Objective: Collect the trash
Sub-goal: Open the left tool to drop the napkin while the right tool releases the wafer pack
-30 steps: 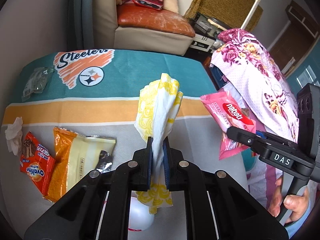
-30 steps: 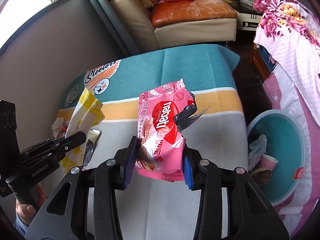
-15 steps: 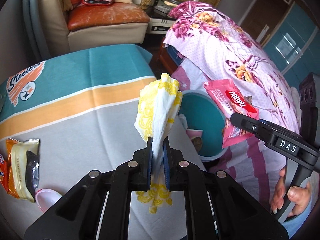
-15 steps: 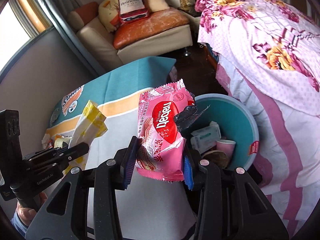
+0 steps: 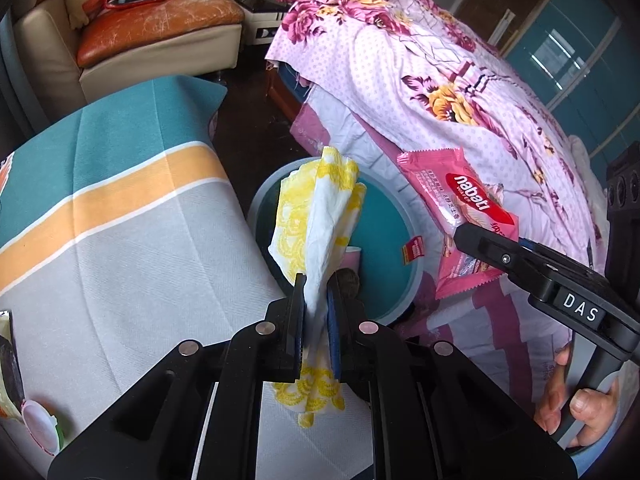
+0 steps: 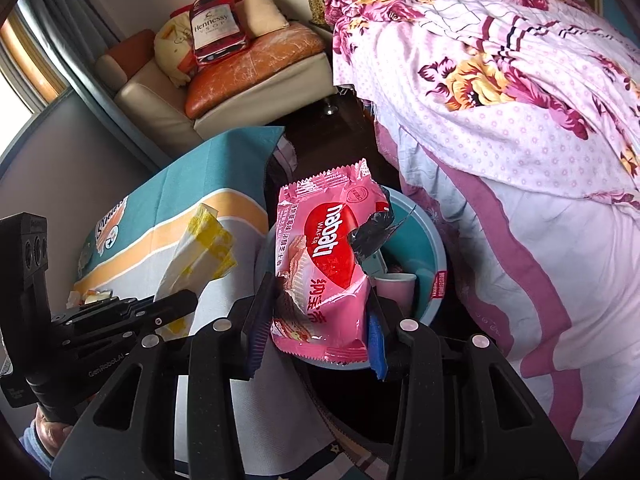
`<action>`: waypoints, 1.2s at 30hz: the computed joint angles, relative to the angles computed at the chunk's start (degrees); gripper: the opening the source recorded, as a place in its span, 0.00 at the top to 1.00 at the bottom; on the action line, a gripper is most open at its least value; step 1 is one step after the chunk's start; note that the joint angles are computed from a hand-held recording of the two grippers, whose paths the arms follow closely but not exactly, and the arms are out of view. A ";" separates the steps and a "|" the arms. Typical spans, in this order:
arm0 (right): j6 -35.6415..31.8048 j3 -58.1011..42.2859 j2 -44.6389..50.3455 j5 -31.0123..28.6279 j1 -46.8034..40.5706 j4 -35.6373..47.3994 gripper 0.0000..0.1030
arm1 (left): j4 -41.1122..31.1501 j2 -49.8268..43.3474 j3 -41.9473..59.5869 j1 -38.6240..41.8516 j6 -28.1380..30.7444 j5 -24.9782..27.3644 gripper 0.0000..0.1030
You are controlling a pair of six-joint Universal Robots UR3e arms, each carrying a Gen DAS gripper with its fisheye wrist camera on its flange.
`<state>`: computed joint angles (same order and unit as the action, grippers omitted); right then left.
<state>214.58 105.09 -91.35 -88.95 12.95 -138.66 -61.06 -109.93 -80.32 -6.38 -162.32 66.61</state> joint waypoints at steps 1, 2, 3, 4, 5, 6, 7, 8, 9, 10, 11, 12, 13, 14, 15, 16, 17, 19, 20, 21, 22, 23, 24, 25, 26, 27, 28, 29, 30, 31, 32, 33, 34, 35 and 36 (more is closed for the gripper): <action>-0.29 0.67 -0.39 0.19 -0.50 -0.03 0.63 | 0.09 -0.62 0.41 -0.45 -0.25 0.17 0.89; -0.45 1.07 -0.53 0.30 -0.81 -0.07 0.63 | 0.09 -1.24 0.92 -0.83 -0.51 0.35 0.89; -0.67 1.67 -0.78 0.58 -1.26 -0.21 0.63 | 0.11 -1.81 1.34 -1.16 -0.70 0.46 0.89; -0.89 2.19 -0.95 0.95 -1.76 -0.35 0.63 | 0.14 -2.46 1.80 -1.54 -0.90 0.60 0.89; -1.01 2.60 -1.06 1.16 -2.08 -0.47 0.63 | 0.10 -3.04 2.33 -1.90 -1.09 0.78 0.89; -1.11 2.95 -1.13 1.29 -2.39 -0.60 0.63 | 0.06 -3.71 2.95 -2.24 -1.30 0.95 0.89; -1.17 3.18 -1.16 1.36 -2.60 -0.69 0.63 | 0.05 -4.22 3.37 -2.50 -1.43 1.05 0.89; -1.33 3.50 -1.25 1.48 -3.00 -0.79 0.63 | 0.05 -4.75 3.86 -2.78 -1.51 1.14 0.89; -1.42 3.76 -1.32 1.57 -3.28 -0.84 0.63 | 0.18 -5.17 4.12 -3.07 -1.63 1.23 0.89; -1.51 4.00 -1.36 1.66 -3.54 -0.92 0.63 | 0.06 -5.69 4.65 -3.32 -1.69 1.25 0.89; -1.57 4.11 -1.34 1.67 -3.72 -0.91 0.63 | 0.09 -6.03 4.94 -3.55 -1.76 1.33 0.89; -1.61 4.20 -1.32 1.64 -3.89 -0.91 0.63 | 0.26 -6.36 5.22 -3.84 -1.95 1.54 0.88; -1.64 4.16 -1.24 1.62 -4.06 -0.85 0.63 | 0.30 -6.74 5.58 -4.05 -2.08 1.74 0.87; -1.60 4.19 -1.22 1.56 -4.17 -0.81 0.63 | 0.23 -7.05 5.81 -4.16 -2.16 1.70 0.81; -1.49 4.21 -1.20 1.46 -4.23 -0.75 0.63 | -0.03 -7.47 6.27 -4.23 -2.23 1.68 0.69; -1.37 4.09 -1.12 1.36 -4.23 -0.60 0.63 | 0.26 -7.63 6.28 -4.28 -2.48 2.05 0.59; -1.33 4.04 -1.07 1.30 -4.27 -0.47 0.63 | 1.72 -7.38 5.51 -4.38 -3.02 2.69 0.38; -1.26 3.91 -0.91 1.12 -4.22 -0.23 0.63 | 5.53 -6.46 3.25 -4.35 -3.97 3.75 0.24; -1.25 3.80 -0.76 1.02 -4.20 -0.15 0.63 | 5.62 -6.44 3.23 -4.17 -3.96 3.68 0.21; -1.18 3.68 -0.57 0.98 -4.16 -0.10 0.63 | 4.79 -6.70 3.86 -3.92 -3.87 3.44 0.19; -1.08 3.59 -0.38 0.97 -4.11 -0.11 0.63 | 4.16 -6.90 4.28 -3.69 -3.92 3.40 0.18; -0.85 3.44 -0.20 0.88 -3.92 -0.05 0.63 | 3.99 -6.88 4.33 -3.54 -4.00 3.57 0.17; -0.72 3.24 0.06 0.82 -3.81 -0.05 0.63 | 3.99 -6.72 4.14 -3.34 -3.89 3.83 0.16; -0.60 3.03 0.32 0.77 -3.69 -0.01 0.63 | 4.09 -6.41 3.68 -3.11 -3.66 4.18 0.14; -0.54 2.75 0.65 0.72 -3.56 0.07 0.62 | 4.22 -6.03 3.09 -2.80 -3.50 4.49 0.12; -0.54 2.34 1.08 0.65 -3.41 0.24 0.62 | 4.40 -5.60 2.35 -2.44 -3.40 4.62 0.11; -0.50 2.07 1.40 0.62 -3.27 0.34 0.62 | 4.44 -5.28 1.71 -2.05 -3.35 4.58 0.11; -0.48 1.80 1.82 0.68 -3.18 0.38 0.62 | 4.23 -4.99 1.13 -1.61 -3.25 4.42 0.11; -0.42 1.56 2.19 0.68 -3.05 0.40 0.62 | 4.00 -4.73 0.64 -1.17 -3.09 4.25 0.11; -0.31 1.20 2.69 0.61 -2.83 0.46 0.62 | 4.06 -4.33 -0.09 -0.81 -2.97 4.26 0.11; -0.21 0.88 3.12 0.56 -2.65 0.53 0.62 | 4.13 -4.06 -0.63 -0.52 -2.83 4.49 0.11; -0.09 0.47 3.67 0.58 -2.47 0.57 0.62 | 4.25 -3.78 -1.12 -0.29 -2.63 4.79 0.11; -0.01 0.23 4.00 0.59 -2.32 0.63 0.62 | 4.34 -3.45 -1.63 -0.01 -2.30 4.94 0.11; -0.07 -0.07 4.44 0.66 -2.27 0.74 0.62 | 4.38 -3.23 -1.95 0.20 -2.10 5.06 0.11; -0.01 -0.35 4.81 0.64 -2.12 0.85 0.61 | 4.39 -3.11 -2.06 0.35 -1.97 5.11 0.11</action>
<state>214.57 104.74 -86.53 -88.32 10.82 -137.81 -56.67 -113.04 -82.39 -6.03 -164.29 71.72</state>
